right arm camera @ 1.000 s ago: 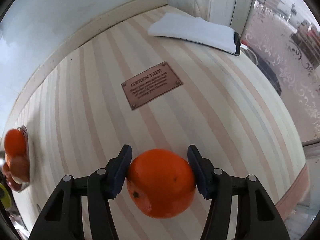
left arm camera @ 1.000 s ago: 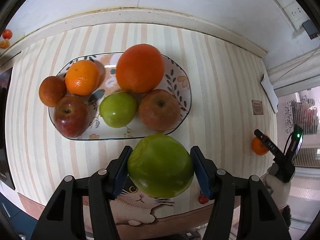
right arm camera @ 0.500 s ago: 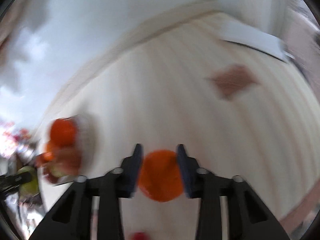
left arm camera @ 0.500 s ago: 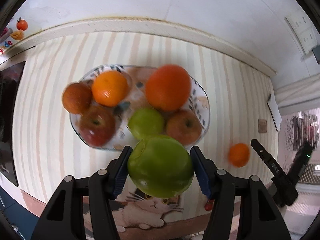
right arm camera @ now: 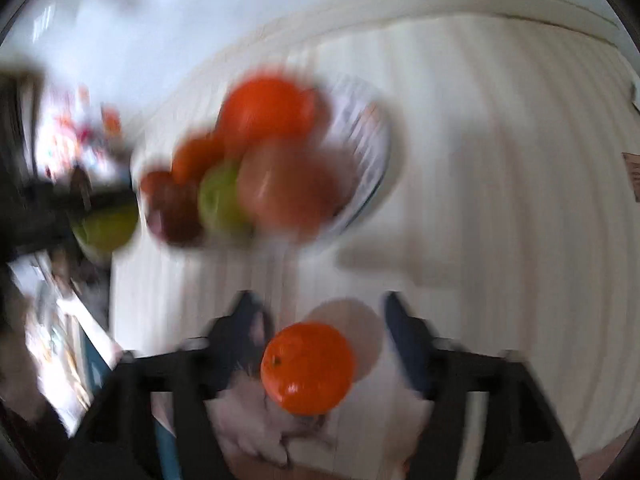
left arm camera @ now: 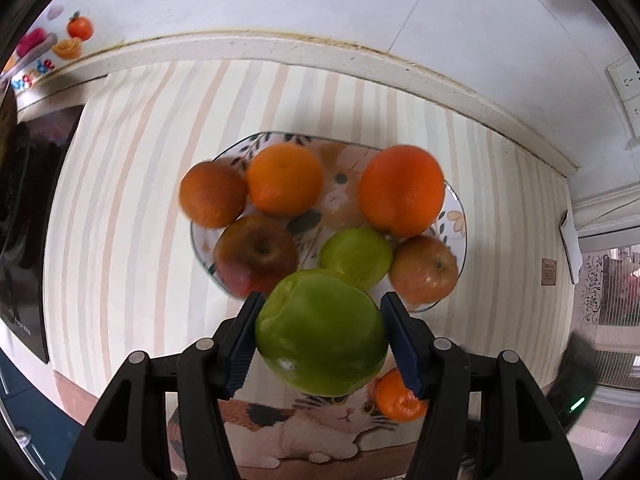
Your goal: Organize fruits
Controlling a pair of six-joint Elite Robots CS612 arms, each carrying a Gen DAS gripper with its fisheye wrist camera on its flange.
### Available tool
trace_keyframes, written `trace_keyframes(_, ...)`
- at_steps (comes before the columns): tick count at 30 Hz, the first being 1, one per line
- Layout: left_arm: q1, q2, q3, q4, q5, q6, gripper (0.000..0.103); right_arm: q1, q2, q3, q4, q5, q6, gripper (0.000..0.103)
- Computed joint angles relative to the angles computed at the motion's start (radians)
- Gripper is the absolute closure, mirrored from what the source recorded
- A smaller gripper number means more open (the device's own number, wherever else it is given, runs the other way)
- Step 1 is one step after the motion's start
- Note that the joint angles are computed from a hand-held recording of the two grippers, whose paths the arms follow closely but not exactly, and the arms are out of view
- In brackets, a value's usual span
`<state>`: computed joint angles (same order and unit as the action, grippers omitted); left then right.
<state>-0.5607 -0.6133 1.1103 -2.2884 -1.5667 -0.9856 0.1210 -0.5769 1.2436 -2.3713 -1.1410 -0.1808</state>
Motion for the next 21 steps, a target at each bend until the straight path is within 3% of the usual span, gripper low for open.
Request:
trace_keyframes(3,-0.007,-0.029,0.051,-0.017,0.016,-0.014,0.046,0.018,-0.026,0.066,-0.007,-0.022,-0.041,0.028)
trace_keyframes(7,-0.016,-0.058,0.102,-0.029,0.025,-0.01,0.046,0.029,-0.091,0.195,-0.133,-0.079,-0.115,0.028)
trace_keyframes(10,-0.022,-0.068,0.129,-0.047,0.02,-0.006,0.046,0.026,-0.112,0.227,-0.113,-0.111,-0.142,0.028)
trace_keyframes(16,-0.029,-0.081,0.173,-0.099,-0.003,-0.032,0.046,0.006,-0.093,0.214,-0.058,-0.098,-0.103,0.028)
trace_keyframes(21,-0.038,-0.089,0.193,-0.107,-0.004,-0.032,0.046,-0.035,-0.113,0.234,-0.06,-0.005,-0.027,0.028)
